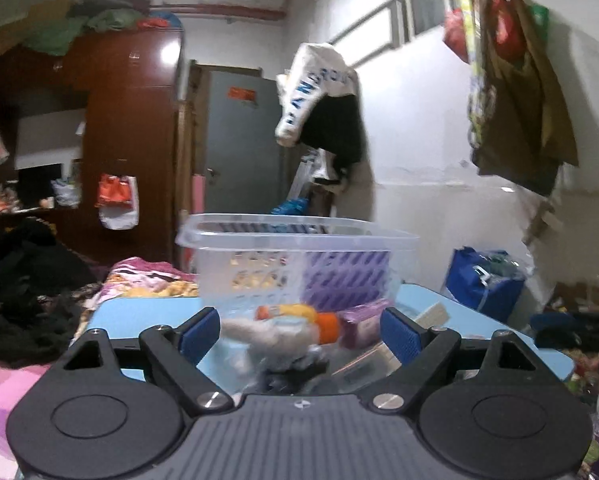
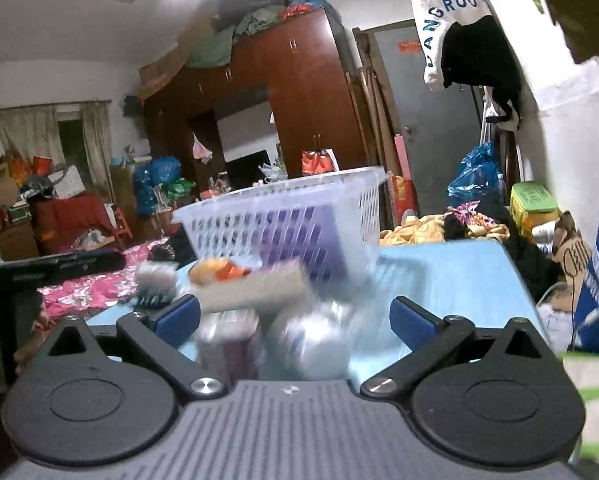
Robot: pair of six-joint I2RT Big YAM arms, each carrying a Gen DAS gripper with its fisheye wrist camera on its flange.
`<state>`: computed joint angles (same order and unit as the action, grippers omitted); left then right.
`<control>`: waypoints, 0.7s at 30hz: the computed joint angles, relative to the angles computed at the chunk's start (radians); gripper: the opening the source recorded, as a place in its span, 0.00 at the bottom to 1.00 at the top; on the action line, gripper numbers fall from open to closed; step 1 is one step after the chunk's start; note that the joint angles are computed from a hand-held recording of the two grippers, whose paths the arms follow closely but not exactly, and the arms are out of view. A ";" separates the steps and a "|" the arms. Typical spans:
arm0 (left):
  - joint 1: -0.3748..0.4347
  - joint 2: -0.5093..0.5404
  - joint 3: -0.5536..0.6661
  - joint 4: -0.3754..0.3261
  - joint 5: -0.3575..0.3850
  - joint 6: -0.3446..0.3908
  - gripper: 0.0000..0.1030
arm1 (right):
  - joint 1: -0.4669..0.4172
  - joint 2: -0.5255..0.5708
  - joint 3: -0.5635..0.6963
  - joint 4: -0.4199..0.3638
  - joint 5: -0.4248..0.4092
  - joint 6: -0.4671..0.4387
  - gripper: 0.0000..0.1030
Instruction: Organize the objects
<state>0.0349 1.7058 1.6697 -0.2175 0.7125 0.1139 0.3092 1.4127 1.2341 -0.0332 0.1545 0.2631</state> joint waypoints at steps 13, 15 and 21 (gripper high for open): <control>0.016 0.022 -0.005 -0.023 0.041 0.037 0.87 | 0.000 0.035 0.025 0.022 -0.021 -0.054 1.00; 0.018 0.019 -0.011 -0.020 0.055 0.027 0.87 | -0.005 0.030 0.014 0.031 -0.019 -0.046 1.00; 0.008 -0.042 -0.102 0.049 0.101 0.055 0.87 | -0.003 0.008 -0.035 0.069 0.010 -0.040 1.00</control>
<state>0.0433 1.6642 1.5678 -0.1688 0.8132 0.1687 0.3065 1.4210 1.1991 0.0361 0.1648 0.2235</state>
